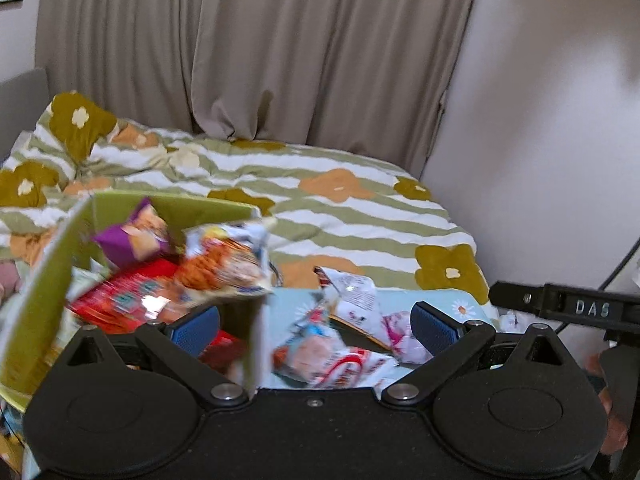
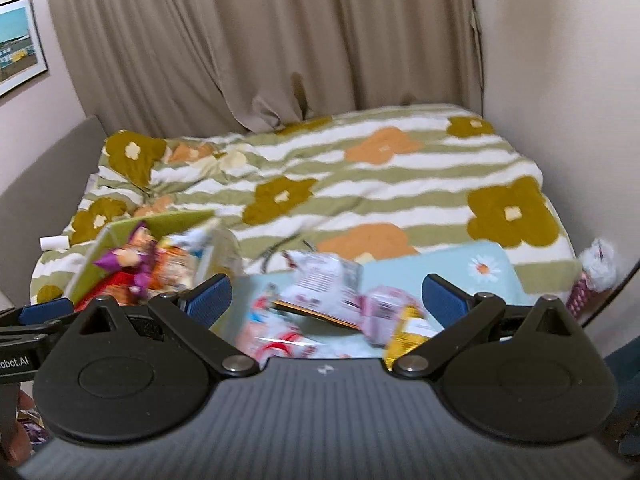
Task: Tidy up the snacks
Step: 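Move both tools back to the remaining bags on the mat, then grasp the white shrimp chip bag with the left tool while the right tool grasps the gold bag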
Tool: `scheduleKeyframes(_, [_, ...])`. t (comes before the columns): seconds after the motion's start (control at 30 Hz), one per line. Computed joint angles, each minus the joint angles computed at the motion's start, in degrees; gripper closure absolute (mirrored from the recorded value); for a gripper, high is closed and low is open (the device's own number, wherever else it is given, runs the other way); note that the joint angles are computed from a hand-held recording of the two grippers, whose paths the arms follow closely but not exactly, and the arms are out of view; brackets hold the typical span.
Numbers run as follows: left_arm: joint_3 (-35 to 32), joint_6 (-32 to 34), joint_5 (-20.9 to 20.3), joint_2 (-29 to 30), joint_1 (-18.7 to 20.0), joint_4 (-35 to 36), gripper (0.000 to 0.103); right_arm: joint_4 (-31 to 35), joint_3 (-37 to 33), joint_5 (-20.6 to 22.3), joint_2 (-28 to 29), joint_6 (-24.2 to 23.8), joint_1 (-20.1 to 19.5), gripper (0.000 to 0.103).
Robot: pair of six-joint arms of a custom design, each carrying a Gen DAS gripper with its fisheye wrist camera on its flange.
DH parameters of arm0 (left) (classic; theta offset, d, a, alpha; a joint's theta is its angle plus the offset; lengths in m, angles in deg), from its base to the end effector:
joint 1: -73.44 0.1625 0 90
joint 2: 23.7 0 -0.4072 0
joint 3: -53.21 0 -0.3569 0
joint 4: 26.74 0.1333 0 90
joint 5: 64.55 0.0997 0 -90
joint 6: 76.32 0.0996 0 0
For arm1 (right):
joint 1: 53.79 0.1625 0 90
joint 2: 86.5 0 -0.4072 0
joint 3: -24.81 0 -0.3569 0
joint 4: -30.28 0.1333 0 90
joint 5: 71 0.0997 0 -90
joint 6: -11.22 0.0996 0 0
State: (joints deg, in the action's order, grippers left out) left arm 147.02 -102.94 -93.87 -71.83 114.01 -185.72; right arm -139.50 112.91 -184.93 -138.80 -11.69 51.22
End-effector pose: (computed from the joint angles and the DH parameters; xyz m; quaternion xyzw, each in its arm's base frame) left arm -0.3369 -0.5783 0.2050 0.0672 0.8487 -0.4420 0.2824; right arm 0.2641 -0.6264 0.2796 0.2213 -0.8831 0.3522 0.2170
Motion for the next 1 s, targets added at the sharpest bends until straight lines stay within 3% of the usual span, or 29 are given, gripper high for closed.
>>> scheduleKeyframes(0.37, [-16.9, -15.8, 4.8, 14.1, 2.9, 18.1, 0.000, 15.1, -8.5, 3.8, 1.9, -0.7, -8.8, 0.000])
scheduleKeyframes(0.6, [-28.0, -25.3, 8.0, 21.4, 5.8, 34.8, 0.000, 22.8, -13.7, 4.9, 4.7, -0.1, -12.3, 0.000])
scheduleKeyframes(0.73, [-32.2, -30.7, 8.6, 23.7, 7.1, 43.5, 0.000, 27.9, -16.2, 7.4, 5.8, 1.1, -13.8, 0.000])
scheduleKeyframes(1.0, [-36.1, -35.8, 7.3, 25.6, 8.9, 52.6, 0.005, 31.2, -17.9, 9.8, 7.3, -1.4, -14.9, 0.000])
